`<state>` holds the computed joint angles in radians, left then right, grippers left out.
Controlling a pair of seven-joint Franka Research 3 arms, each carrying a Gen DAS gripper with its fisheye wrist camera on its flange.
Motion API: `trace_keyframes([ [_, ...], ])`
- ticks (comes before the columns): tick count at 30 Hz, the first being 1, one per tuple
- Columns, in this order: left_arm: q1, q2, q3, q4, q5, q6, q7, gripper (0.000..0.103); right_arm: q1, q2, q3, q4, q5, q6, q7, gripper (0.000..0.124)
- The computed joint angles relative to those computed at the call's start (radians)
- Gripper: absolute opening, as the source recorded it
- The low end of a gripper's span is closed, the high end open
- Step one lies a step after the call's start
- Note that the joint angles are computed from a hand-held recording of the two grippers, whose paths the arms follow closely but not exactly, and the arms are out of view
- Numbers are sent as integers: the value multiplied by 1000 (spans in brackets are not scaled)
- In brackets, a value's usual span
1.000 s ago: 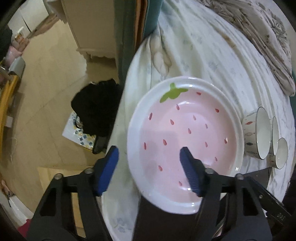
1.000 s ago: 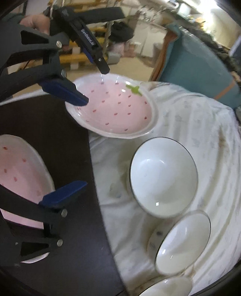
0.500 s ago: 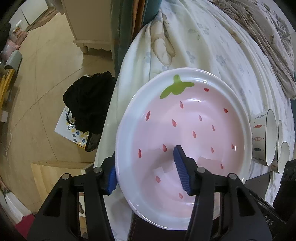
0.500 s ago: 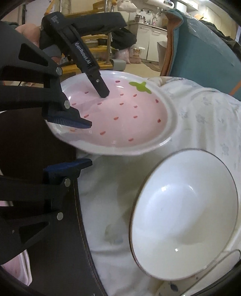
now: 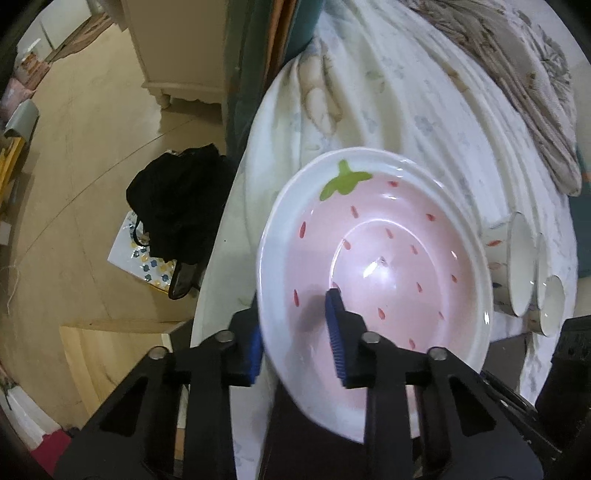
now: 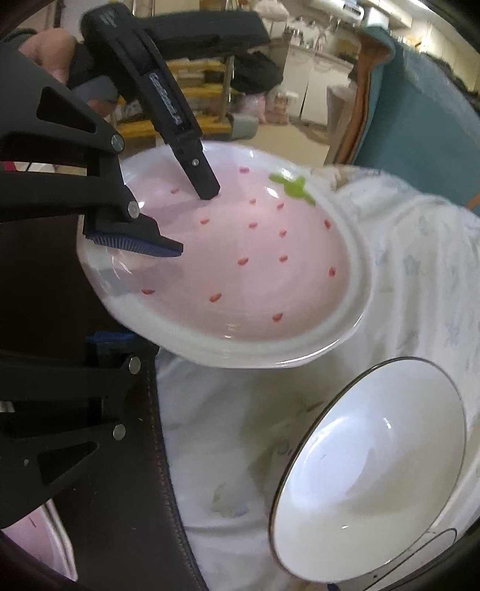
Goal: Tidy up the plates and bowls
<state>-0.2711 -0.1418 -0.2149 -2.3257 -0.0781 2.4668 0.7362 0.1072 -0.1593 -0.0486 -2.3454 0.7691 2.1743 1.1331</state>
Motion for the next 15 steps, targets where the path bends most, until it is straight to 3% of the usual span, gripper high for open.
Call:
trace_keyframes([
  [15, -70, -102, -34, -17, 11, -101, 4, 24, -14, -153, -30, -105, -6, -19, 6, 27],
])
